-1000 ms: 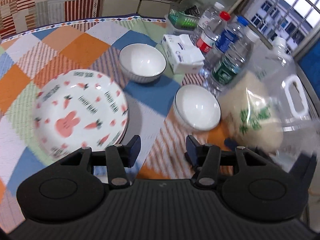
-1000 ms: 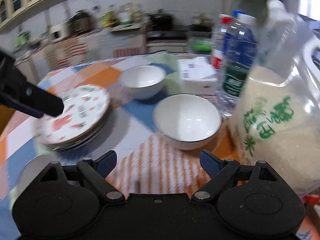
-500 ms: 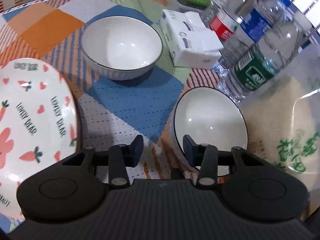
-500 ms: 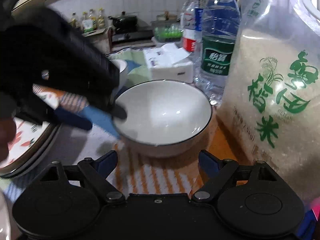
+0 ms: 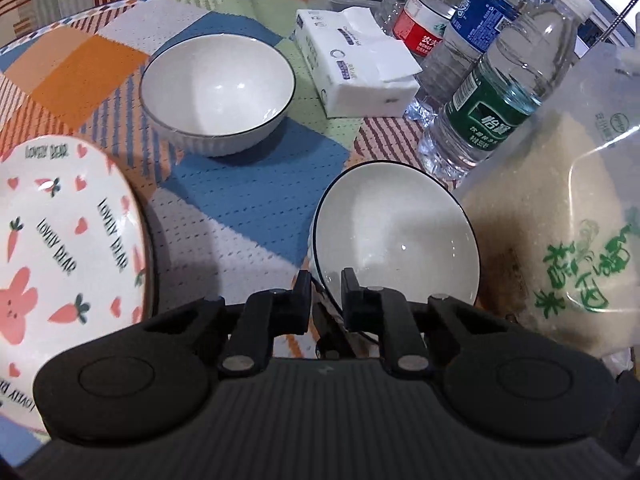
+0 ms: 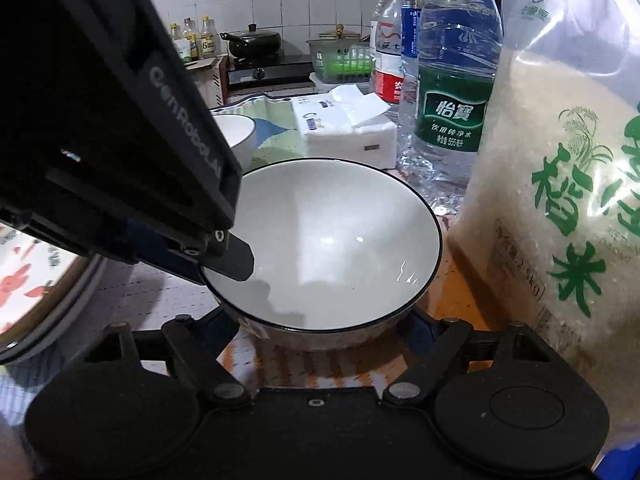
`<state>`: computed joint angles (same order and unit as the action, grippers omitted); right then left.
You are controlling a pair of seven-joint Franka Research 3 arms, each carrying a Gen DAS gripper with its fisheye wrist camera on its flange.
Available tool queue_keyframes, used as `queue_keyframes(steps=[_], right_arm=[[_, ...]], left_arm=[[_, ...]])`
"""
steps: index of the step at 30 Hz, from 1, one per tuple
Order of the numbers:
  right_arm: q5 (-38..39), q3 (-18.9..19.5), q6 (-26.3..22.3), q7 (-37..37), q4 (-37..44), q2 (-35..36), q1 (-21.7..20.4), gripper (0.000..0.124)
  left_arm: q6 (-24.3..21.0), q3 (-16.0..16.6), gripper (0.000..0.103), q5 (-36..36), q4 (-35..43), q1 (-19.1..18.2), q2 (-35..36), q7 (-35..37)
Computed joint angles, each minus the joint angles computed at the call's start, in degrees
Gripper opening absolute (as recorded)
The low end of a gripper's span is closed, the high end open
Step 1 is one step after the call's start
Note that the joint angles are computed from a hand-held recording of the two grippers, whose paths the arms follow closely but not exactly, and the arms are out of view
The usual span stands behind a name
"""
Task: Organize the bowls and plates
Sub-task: 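Carry the second bowl with the left tool and lower it into the first bowl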
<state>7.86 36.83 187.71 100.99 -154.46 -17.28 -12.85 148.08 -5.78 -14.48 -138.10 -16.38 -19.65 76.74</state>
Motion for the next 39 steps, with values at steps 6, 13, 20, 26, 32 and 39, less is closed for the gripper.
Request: queue_keyframes(steps=[6, 13, 20, 26, 32, 39], right_arm=[[-0.1, -11.3, -3.9, -1.2, -2.5, -5.1, 12.8, 0.087], [1.3, -26.1, -11.9, -7.2, -4.5, -13.6, 29.4, 0.087], [7.3, -33.8, -20.9, -15.7, -5.4, -23.5, 39.8, 0.087], [10.8, -32.7, -24.9, -20.1, -5.9, -29.3, 41.9, 0.087], [11.8, -30.6, -27.0, -22.5, -6.5, -32.4, 43.2, 0.087], [12.4, -28.7, -30.4, -23.0, -7.2, -34.8, 45.2, 0.087]], left_arm=[[-6.5, 1.4, 0.014, -1.4, -1.1, 0.1, -5.6, -0.1], [-13.4, 2.1, 0.015, 0.6, -3.7, 0.2, -15.1, -0.7], [-21.7, 2.5, 0.015, 3.6, -4.6, 0.9, -25.7, -3.8], [-27.4, 3.5, 0.015, 5.5, -6.0, 1.0, -33.7, -5.2], [-31.3, 4.1, 0.015, 6.8, -9.2, 1.6, -41.3, -7.5], [-36.8, 5.1, 0.015, 7.7, -11.9, 2.3, -47.5, -9.4]])
